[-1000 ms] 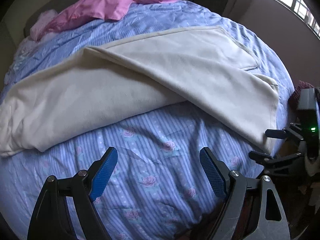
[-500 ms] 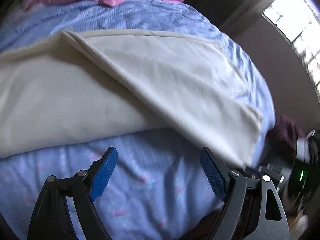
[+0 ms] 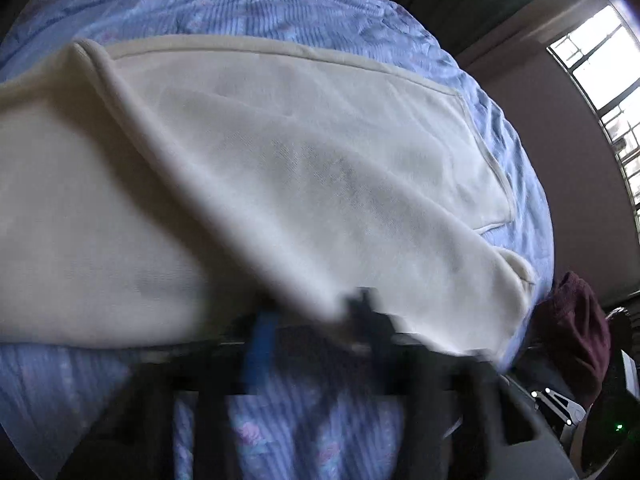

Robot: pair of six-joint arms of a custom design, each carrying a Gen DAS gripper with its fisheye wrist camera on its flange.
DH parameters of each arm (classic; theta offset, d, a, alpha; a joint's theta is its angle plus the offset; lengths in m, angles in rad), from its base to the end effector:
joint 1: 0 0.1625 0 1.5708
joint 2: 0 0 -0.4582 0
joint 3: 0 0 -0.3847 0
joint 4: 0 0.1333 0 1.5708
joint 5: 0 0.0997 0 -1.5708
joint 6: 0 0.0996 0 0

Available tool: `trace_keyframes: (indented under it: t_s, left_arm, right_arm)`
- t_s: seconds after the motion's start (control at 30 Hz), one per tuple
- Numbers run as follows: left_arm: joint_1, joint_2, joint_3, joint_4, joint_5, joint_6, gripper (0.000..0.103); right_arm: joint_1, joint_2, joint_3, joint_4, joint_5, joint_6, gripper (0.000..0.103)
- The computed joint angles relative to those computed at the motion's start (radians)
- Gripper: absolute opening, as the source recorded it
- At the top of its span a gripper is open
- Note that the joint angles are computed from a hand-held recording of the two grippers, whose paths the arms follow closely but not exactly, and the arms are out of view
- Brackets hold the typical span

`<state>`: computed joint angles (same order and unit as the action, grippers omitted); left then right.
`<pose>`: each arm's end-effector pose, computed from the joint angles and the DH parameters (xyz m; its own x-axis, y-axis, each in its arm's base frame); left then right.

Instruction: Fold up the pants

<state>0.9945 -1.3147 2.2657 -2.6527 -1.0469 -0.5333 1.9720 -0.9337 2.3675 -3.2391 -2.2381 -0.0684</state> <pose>-0.0915 -0.4768 0.2201 -0.9305 -0.0635 -0.3607 0.0781 0.9279 -0.3645 0.2379 -0.3773 0.0968 -0.7515 -0.2352 0.6164 -0.4322 0.8814 -0.1907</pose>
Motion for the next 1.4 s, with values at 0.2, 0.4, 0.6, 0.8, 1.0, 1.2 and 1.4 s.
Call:
trace_keyframes:
  t_s: [0.2, 0.4, 0.6, 0.8, 1.0, 1.2, 1.4]
  left_arm:
    - [-0.045, -0.011, 0.004, -0.136, 0.019, 0.052, 0.013]
    - [-0.086, 0.028, -0.130, -0.125, 0.047, 0.130, 0.013]
    - [-0.062, 0.135, -0.320, -0.054, 0.109, 0.203, 0.013]
    - [0.006, 0.262, -0.490, 0.003, 0.168, 0.254, 0.013]
    - [0.080, 0.369, -0.592, 0.066, 0.186, 0.256, 0.014]
    - [0.099, 0.424, -0.630, 0.140, 0.234, 0.245, 0.015]
    - [0.080, 0.390, -0.611, 0.114, 0.215, 0.247, 0.025]
  right_arm:
    - [0.037, -0.045, -0.018, -0.102, -0.021, -0.054, 0.006]
    - [0.083, -0.072, -0.164, -0.112, -0.075, -0.162, 0.006]
    - [0.069, -0.029, -0.409, 0.052, -0.092, -0.207, 0.006]
    - [0.019, 0.103, -0.685, 0.247, -0.125, -0.224, 0.006]
    - [-0.043, 0.252, -0.882, 0.342, -0.143, -0.221, 0.006]
    - [-0.093, 0.356, -1.003, 0.372, -0.133, -0.244, 0.009]
    - [-0.083, 0.386, -0.987, 0.040, -0.180, -0.427, 0.072]
